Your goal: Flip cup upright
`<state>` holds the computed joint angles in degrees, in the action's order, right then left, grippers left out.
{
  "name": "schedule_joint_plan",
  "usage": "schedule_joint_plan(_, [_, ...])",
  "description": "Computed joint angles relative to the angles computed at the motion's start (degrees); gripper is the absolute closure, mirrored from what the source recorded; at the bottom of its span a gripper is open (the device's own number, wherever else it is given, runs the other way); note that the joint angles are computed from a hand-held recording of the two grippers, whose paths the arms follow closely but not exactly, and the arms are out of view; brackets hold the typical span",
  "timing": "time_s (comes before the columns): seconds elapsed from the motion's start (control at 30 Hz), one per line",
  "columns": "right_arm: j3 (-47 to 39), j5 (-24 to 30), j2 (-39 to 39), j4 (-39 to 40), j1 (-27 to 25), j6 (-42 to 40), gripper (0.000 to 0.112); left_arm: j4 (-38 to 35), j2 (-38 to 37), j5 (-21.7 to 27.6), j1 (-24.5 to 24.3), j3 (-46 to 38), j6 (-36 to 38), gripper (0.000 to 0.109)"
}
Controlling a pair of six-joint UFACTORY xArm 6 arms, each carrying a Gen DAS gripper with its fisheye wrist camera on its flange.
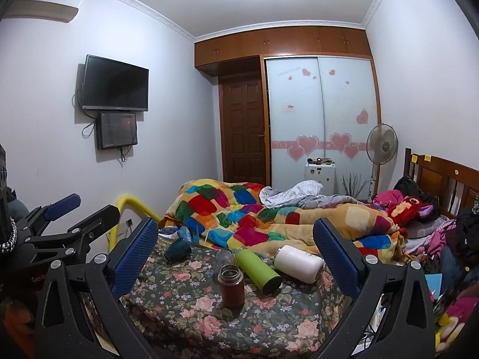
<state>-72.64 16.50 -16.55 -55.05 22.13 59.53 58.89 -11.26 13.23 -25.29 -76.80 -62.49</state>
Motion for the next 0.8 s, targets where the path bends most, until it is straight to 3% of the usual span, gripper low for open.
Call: schedule_joint_plan(0.8, [0.58, 0.13, -0.25, 0.71, 0.09, -0.47, 0.009, -0.49, 1.41, -0.02, -0.34, -0.99, 0.77, 0.006])
